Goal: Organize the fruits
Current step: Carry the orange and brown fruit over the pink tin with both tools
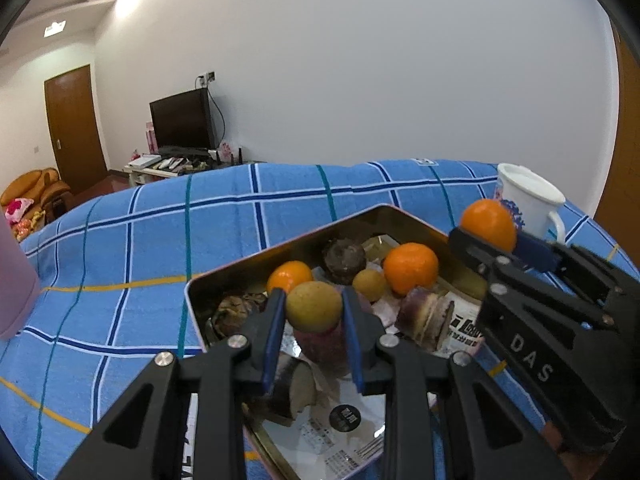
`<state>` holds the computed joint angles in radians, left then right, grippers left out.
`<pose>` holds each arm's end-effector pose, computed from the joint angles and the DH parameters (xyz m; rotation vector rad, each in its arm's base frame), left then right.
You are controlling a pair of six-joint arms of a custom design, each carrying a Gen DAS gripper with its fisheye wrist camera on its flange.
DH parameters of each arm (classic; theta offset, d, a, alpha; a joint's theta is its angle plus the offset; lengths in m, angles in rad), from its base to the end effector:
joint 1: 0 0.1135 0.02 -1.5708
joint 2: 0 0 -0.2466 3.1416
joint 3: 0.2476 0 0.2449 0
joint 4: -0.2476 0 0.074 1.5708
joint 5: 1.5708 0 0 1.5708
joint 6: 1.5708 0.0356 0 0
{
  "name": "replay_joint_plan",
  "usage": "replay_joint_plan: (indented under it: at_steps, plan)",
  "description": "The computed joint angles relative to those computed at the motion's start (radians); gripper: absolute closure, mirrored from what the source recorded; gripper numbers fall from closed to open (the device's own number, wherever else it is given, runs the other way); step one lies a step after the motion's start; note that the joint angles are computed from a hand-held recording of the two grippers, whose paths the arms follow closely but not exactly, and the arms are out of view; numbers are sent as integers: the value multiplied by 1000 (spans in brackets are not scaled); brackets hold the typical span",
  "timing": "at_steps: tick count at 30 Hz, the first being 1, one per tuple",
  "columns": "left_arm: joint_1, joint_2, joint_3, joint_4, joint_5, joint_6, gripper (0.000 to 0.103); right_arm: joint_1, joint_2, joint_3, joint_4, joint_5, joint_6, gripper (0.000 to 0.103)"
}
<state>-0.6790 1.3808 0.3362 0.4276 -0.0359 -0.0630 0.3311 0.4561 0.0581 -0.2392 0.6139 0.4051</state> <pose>0.1829 -0.1459 0.1171 0.6513 2.1149 -0.3775 0.1236 0.0208 0.1241 0.4053 2.0475 -0.2358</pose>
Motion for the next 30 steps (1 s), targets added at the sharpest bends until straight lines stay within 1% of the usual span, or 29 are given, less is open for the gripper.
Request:
replay_joint_plan:
  at_steps: [2, 4, 6, 12, 17, 20, 26, 29, 30]
  plan:
    - [13, 3, 0, 2, 12, 4, 73, -35, 52, 3, 54, -61, -19, 65]
    - [9, 4, -2, 4, 4, 23, 73, -74, 130, 11, 122, -127, -42, 65]
    - [-5, 0, -7, 7, -23, 42, 74, -89, 201, 21, 174, -160, -52, 65]
    - [12, 10, 2, 16, -5, 63, 73, -182, 356, 51, 288, -279, -79, 65]
    - [7, 13, 3, 24, -56, 66, 74, -177, 444, 73, 341, -287, -84, 65]
    - [10, 14, 3, 24, -58, 59, 74, -185, 510, 93, 367, -308, -87, 65]
    - [13, 10, 4, 20, -61, 55, 74, -201, 499, 84, 383, -345, -101, 64]
    - [17, 1, -6, 18, -70, 48, 74, -185, 502, 81, 394, -343, -109, 64]
    - [20, 3, -5, 15, -66, 48, 74, -192, 509, 82, 400, -360, -112, 64]
